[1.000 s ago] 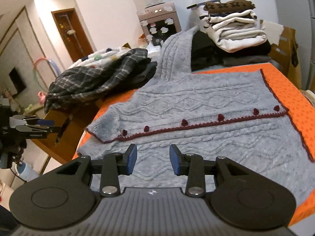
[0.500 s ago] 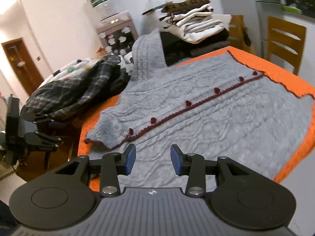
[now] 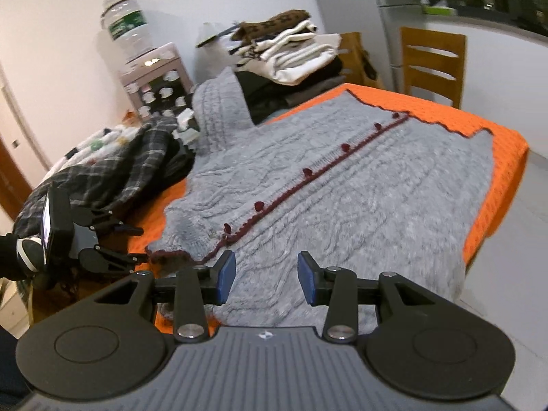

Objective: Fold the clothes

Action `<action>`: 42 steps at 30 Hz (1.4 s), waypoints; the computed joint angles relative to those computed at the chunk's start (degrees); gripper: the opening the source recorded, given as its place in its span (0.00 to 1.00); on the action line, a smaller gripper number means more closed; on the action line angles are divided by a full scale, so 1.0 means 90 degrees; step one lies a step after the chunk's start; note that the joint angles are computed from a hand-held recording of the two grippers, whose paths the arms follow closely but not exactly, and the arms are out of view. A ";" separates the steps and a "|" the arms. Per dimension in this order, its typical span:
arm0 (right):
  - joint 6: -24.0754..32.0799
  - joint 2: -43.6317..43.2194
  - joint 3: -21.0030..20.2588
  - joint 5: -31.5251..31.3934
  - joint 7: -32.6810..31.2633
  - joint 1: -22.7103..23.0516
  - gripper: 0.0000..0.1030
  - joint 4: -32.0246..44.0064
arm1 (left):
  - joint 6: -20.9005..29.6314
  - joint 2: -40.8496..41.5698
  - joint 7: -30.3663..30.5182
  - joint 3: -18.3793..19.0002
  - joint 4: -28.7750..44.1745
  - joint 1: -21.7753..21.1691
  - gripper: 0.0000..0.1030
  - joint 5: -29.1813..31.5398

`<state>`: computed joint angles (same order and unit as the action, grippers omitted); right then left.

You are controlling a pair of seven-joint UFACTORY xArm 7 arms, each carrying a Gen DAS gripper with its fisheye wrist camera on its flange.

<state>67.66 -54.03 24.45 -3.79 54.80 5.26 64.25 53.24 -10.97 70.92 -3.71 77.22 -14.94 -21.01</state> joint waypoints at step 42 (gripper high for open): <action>0.0806 0.0686 0.3575 0.1831 0.2289 -0.3998 0.48 0.2275 | 0.3879 0.1448 -0.0094 0.0239 0.2851 0.1301 0.29 -0.1244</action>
<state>74.91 -47.85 56.62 12.69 75.40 -30.72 84.73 88.14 2.06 70.08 -1.56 102.87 -3.23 -32.21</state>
